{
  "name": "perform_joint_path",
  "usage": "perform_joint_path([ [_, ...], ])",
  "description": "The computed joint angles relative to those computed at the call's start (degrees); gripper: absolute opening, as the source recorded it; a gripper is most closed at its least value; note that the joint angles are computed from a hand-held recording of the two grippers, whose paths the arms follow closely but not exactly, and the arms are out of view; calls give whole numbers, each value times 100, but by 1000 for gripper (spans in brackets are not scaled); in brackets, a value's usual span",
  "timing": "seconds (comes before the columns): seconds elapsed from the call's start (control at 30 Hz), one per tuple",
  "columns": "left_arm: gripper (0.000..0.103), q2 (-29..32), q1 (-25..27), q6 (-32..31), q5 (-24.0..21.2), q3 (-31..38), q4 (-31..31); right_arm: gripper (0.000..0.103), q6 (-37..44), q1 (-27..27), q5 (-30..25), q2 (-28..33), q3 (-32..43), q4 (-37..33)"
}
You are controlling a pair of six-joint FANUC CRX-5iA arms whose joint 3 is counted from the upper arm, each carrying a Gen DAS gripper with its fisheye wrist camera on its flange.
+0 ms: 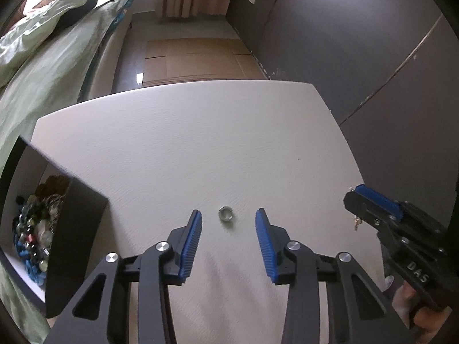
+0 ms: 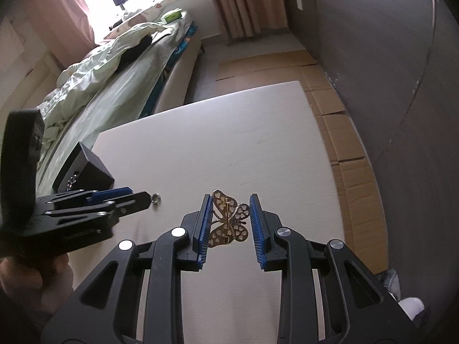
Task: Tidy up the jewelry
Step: 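Grasp the small silver ring with the left gripper while the right holds the brooch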
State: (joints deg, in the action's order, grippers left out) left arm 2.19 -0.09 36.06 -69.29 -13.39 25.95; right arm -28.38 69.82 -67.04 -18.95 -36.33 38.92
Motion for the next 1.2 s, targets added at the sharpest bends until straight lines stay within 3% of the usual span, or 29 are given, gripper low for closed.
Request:
perform_joint_path([
  [0.43, 20, -264, -381, 77, 1003, -367, -549, 27, -339, 83, -185, -135, -73, 64],
  [0.53, 10, -351, -446, 104, 1271, -464, -670, 27, -346, 106, -204, -104, -35, 91],
  [1.2, 10, -578, 779, -602, 201, -134, 798, 27, -136, 167, -250, 191, 286, 398],
])
